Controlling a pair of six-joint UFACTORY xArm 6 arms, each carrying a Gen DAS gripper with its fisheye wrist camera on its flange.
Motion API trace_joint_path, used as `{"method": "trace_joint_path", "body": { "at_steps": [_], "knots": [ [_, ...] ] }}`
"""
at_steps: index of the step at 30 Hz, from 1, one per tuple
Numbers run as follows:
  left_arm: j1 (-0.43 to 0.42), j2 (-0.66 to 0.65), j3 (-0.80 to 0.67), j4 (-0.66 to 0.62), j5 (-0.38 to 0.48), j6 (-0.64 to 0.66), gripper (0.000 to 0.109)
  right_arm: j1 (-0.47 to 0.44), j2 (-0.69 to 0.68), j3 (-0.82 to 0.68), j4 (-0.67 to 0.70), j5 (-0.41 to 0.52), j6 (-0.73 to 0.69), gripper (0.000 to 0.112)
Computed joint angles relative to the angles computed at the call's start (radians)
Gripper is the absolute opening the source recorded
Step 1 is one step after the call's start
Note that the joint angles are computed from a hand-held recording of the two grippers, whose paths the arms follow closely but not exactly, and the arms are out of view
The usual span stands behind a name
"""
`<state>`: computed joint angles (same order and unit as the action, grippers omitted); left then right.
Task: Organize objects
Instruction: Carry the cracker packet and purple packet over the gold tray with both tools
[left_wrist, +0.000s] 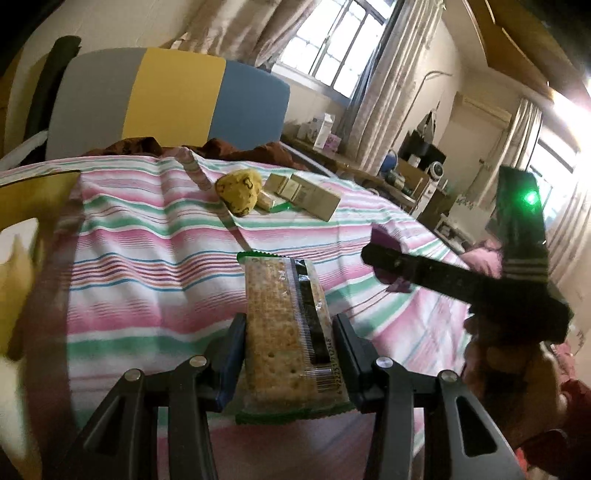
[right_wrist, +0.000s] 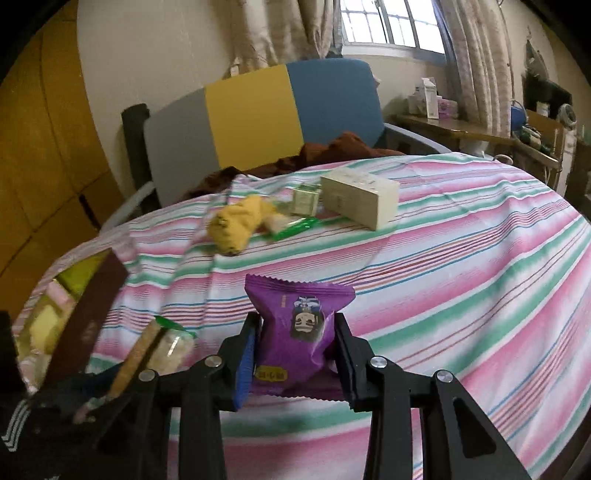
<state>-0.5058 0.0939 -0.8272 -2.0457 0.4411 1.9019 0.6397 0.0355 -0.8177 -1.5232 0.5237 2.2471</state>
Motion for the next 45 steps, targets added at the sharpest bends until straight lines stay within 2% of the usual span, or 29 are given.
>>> {"method": "trace_joint_path", "body": {
  "at_steps": [5, 13, 18, 22, 27, 33, 35, 38, 39, 40, 42, 45],
  "knots": [
    [0.071, -0.126, 0.107, 0.034, 0.074, -0.04, 0.047, 0.036, 0.008, -0.023, 0.006, -0.023, 0.028, 0.039],
    [0.231, -0.304, 0.232, 0.08, 0.125, -0.095, 0.047, 0.102, 0.109, -0.171, 0.002, -0.07, -0.008, 0.039],
    [0.336, -0.348, 0.257, 0.106, 0.13, -0.139, 0.047, 0.136, 0.194, -0.305, 0.006, -0.11, -0.064, 0.039],
    [0.386, -0.341, 0.255, 0.121, 0.094, -0.145, 0.047, 0.147, 0.271, -0.426, 0.021, -0.152, -0.121, 0.039],
    [0.418, -0.303, 0.243, 0.148, 0.04, -0.183, 0.047, 0.144, 0.414, -0.628, 0.151, -0.218, -0.302, 0.039],
    [0.404, -0.241, 0.216, 0.198, -0.033, -0.235, 0.047, 0.16, 0.603, -0.884, 0.431, -0.228, -0.626, 0.039],
    [0.388, -0.238, 0.215, 0.178, -0.066, -0.197, 0.047, 0.164, 0.66, -0.959, 0.516, -0.219, -0.713, 0.039],
    [0.362, -0.241, 0.207, 0.094, -0.131, -0.125, 0.058, 0.169, 0.734, -1.065, 0.602, -0.169, -0.788, 0.041],
    [0.355, -0.243, 0.204, 0.056, -0.153, -0.096, 0.064, 0.168, 0.752, -1.091, 0.64, -0.156, -0.82, 0.044],
    [0.346, -0.241, 0.19, 0.006, -0.188, -0.054, 0.066, 0.166, 0.774, -1.119, 0.694, -0.146, -0.861, 0.056],
    [0.345, -0.246, 0.175, -0.094, -0.217, 0.051, 0.073, 0.162, 0.771, -1.114, 0.676, -0.14, -0.824, 0.062],
    [0.361, -0.277, 0.177, -0.215, -0.217, 0.168, 0.077, 0.154, 0.717, -1.04, 0.546, -0.166, -0.663, 0.069]
  ]
}}
